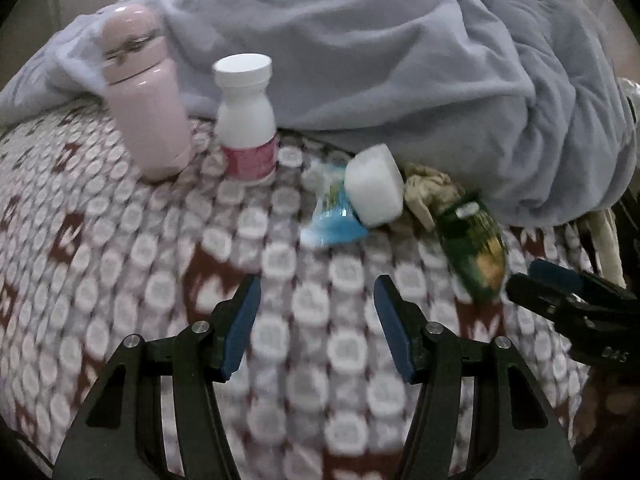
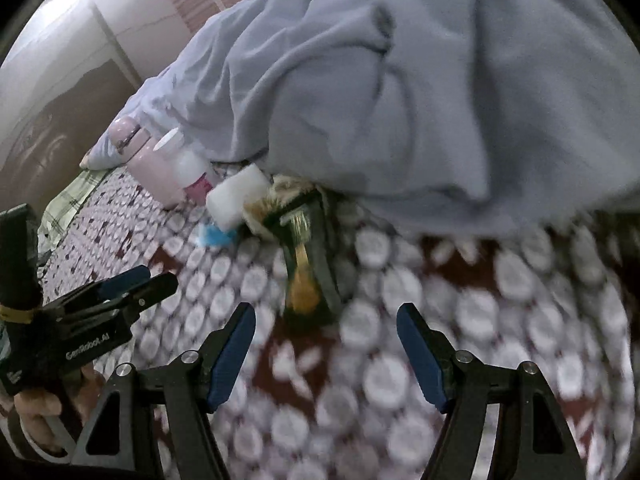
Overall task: Collect trash
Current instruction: 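Grasp the blue candy packet with the left gripper while the right grasps the dark green snack wrapper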
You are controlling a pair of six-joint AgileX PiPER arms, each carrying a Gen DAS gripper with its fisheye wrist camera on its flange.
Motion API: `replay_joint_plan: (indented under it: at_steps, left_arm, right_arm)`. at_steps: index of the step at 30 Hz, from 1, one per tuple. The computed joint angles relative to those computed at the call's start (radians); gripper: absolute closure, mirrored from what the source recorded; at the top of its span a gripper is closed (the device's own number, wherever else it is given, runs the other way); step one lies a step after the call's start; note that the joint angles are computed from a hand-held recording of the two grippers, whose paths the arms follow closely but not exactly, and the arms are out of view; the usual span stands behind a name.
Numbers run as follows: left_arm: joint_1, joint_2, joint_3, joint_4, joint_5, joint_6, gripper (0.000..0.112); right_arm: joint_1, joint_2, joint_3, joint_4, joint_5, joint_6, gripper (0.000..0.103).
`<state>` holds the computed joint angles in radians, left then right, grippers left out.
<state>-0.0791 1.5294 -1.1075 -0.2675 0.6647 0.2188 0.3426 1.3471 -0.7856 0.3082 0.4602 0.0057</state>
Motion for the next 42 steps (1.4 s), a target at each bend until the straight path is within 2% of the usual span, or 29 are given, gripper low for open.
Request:
replay_joint_plan:
  at_steps: [4,7,9,10,11,13,16,18,26,28,29,31,32,33,34,36,41,42]
  left_arm:
    - [-0.015,0.123,-0.085,0.018,-0.034,0.018,0.055]
    - [-0.014,0.203,-0.149,-0.014,-0.039,0.044,0.055]
    - [-0.018,0.246,-0.186,-0.019,-0.038,0.055,0.056]
    - [-0.021,0.263,-0.2,-0.014,-0.035,0.056,0.057]
    - [-0.021,0.277,-0.211,-0.024,-0.035,0.069,0.07]
    - [-0.009,0.287,-0.218,-0.066,-0.029,0.092,0.075]
    - [0.03,0.265,-0.195,-0.172,-0.018,0.171,0.078]
    - [0.051,0.223,-0.159,-0.196,-0.004,0.199,0.112]
    - [0.13,0.048,-0.022,-0.252,0.084,0.315,0.112]
    - [0.141,0.021,-0.013,-0.237,0.074,0.313,0.112]
    - [0.138,0.017,-0.018,-0.226,0.065,0.305,0.111]
    - [0.113,0.029,-0.05,-0.16,0.041,0.261,0.092]
    - [0.098,0.051,-0.077,-0.118,0.025,0.232,0.062]
    - [0.094,0.068,-0.09,-0.108,0.005,0.229,0.04]
    - [0.092,0.089,-0.101,-0.116,-0.037,0.238,0.039]
    - [0.078,0.153,-0.161,-0.053,-0.062,0.182,0.039]
    - [0.036,0.316,-0.302,0.141,-0.061,0.067,0.04]
    - [0.032,0.342,-0.322,0.153,-0.048,0.071,0.045]
  right_arm:
    - [-0.002,0.124,-0.078,0.037,-0.021,-0.041,0.033]
    - [-0.001,0.176,-0.108,0.027,-0.042,-0.042,0.055]
    - [-0.007,0.195,-0.116,0.048,-0.047,-0.068,0.062]
    - [-0.007,0.2,-0.12,0.048,-0.044,-0.071,0.07]
    - [-0.007,0.206,-0.122,0.057,-0.046,-0.083,0.075]
    - [-0.012,0.184,-0.1,0.091,-0.054,-0.125,0.082]
    - [-0.017,0.138,-0.062,0.114,-0.054,-0.157,0.084]
    - [-0.017,0.096,-0.033,0.105,-0.044,-0.155,0.084]
    - [-0.048,-0.102,0.077,0.12,0.029,-0.178,0.084]
    - [-0.048,-0.13,0.091,0.11,0.043,-0.167,0.084]
    - [-0.046,-0.138,0.097,0.107,0.044,-0.162,0.084]
    - [-0.038,-0.136,0.096,0.108,0.043,-0.156,0.084]
    - [-0.033,-0.138,0.095,0.106,0.046,-0.151,0.084]
    - [-0.033,-0.141,0.095,0.11,0.047,-0.156,0.084]
    - [-0.035,-0.142,0.098,0.117,0.045,-0.165,0.084]
    - [-0.037,-0.145,0.102,0.126,0.046,-0.179,0.084]
    - [-0.084,-0.151,0.115,0.186,0.065,-0.261,0.084]
    - [-0.093,-0.152,0.119,0.198,0.065,-0.276,0.084]
